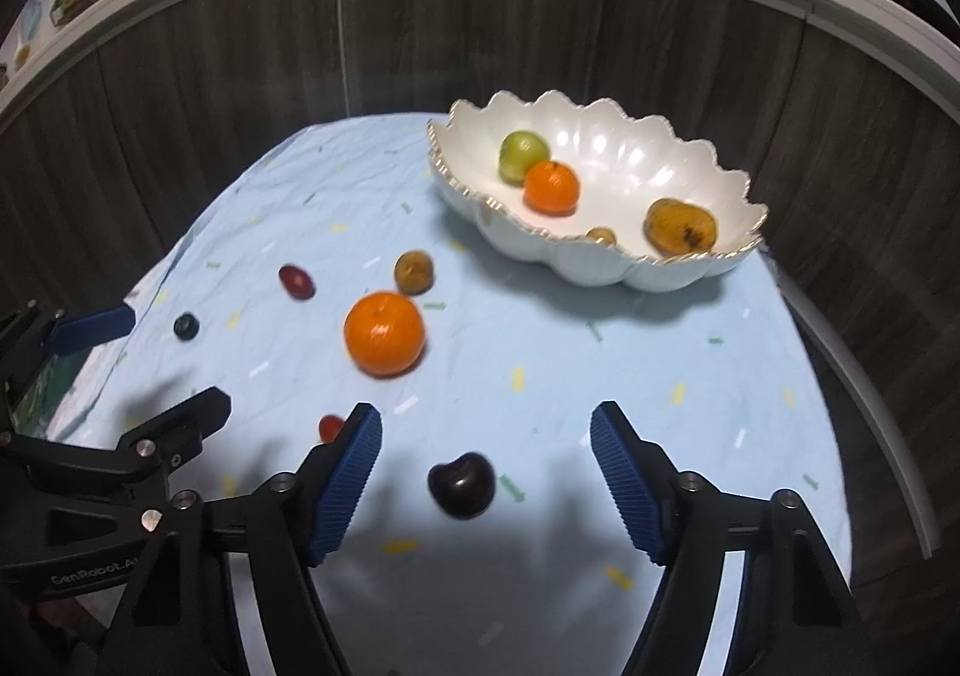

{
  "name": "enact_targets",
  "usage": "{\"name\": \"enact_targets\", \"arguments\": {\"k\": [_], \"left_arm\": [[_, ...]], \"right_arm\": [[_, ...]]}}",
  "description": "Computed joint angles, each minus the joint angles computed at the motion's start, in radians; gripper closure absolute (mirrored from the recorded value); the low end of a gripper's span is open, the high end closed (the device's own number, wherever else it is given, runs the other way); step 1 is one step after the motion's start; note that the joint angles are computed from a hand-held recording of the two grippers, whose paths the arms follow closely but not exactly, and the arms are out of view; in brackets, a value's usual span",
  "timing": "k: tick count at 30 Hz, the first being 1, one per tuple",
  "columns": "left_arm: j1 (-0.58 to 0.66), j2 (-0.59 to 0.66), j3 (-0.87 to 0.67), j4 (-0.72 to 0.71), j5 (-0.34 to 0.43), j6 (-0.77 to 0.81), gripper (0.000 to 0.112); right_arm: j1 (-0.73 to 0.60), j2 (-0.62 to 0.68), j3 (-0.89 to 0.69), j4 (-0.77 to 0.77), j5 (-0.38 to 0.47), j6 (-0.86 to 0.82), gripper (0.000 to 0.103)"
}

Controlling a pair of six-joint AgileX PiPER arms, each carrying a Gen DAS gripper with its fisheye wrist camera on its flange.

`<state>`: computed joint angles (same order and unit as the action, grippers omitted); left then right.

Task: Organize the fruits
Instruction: 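Grasp the dark red cherry with the right tool while the left tool grasps a red date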

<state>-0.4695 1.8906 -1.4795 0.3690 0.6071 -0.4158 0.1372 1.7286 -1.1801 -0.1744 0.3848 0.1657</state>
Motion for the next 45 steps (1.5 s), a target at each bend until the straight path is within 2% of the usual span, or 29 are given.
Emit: {"name": "enact_targets", "arguments": {"k": [10, 16, 18, 26, 31, 38, 45], "left_arm": [[-0.002, 0.007, 0.016, -0.026, -0.02, 0.02, 0.027], [0.005, 0.018, 0.013, -0.044, -0.024, 0.031, 0.027], [0.003, 0.021, 0.012, -0.043, -0.026, 0.029, 0.027], [-0.003, 0.031, 0.002, -0.068, -0.034, 0.047, 0.027], [-0.014, 0.055, -0.031, -0.136, -0.036, 0.119, 0.028], [-0.025, 0.109, -0.093, -0.243, -0.021, 0.224, 0.033], [-0.024, 0.163, -0.144, -0.323, -0.004, 0.298, 0.043]], "right_arm": [[-0.006, 0.049, -0.008, 0.108, 0.02, -0.102, 0.049], [-0.016, 0.089, -0.03, 0.178, 0.049, -0.164, 0.067], [-0.013, 0.092, -0.025, 0.15, 0.045, -0.138, 0.072], [-0.027, 0.08, -0.02, 0.174, 0.037, -0.151, 0.073], [-0.062, 0.056, -0.02, 0.18, 0.04, -0.139, 0.073], [-0.102, 0.044, -0.012, 0.204, 0.031, -0.156, 0.073], [-0.121, 0.052, -0.014, 0.225, 0.024, -0.169, 0.073]]}}
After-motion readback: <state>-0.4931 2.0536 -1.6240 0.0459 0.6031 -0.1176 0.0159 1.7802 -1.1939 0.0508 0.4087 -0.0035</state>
